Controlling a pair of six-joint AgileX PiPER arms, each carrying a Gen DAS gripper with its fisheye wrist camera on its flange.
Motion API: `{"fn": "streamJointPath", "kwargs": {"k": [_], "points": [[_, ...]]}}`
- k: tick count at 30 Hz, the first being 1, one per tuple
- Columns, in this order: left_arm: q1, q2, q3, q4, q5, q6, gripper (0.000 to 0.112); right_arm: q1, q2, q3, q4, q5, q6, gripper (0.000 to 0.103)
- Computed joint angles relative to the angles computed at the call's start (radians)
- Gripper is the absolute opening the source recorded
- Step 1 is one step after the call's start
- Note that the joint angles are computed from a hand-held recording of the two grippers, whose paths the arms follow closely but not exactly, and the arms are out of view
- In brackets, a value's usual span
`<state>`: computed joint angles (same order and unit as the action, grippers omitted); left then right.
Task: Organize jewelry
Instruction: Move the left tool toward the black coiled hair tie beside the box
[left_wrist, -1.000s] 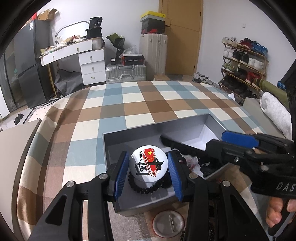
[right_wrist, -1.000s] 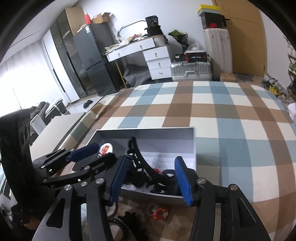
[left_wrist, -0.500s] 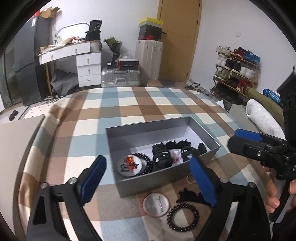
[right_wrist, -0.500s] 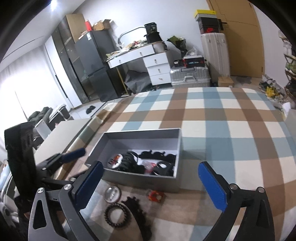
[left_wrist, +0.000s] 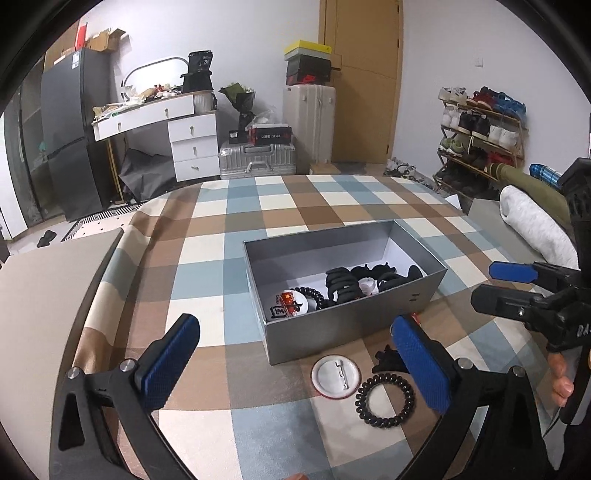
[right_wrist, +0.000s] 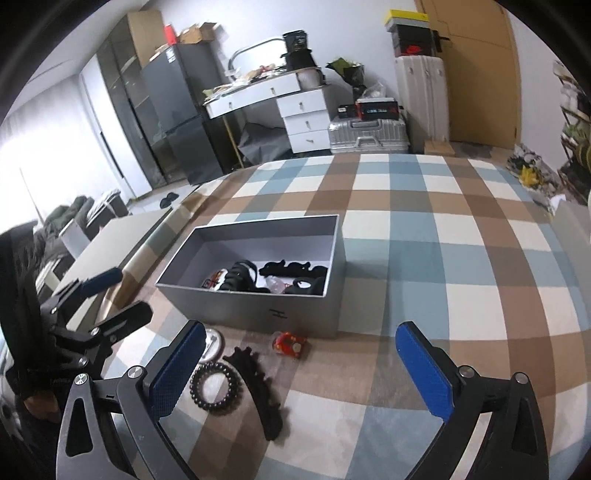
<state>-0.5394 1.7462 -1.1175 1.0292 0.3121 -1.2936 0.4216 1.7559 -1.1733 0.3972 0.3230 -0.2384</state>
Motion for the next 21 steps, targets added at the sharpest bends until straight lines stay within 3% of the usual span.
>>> {"fn": "streamJointPath", "kwargs": {"k": [5, 21], "points": [[-0.003, 0.017, -0.012, -0.079, 0.021, 0.102, 0.102, 0.027, 0.005, -0.008, -0.131, 0.022, 0.070, 0.103], [0.005, 0.069, -0.051, -0.337, 0.076, 0.382, 0.102, 0.048, 0.116, -0.081, -0.248, 0.158, 0.123, 0.103]]}}
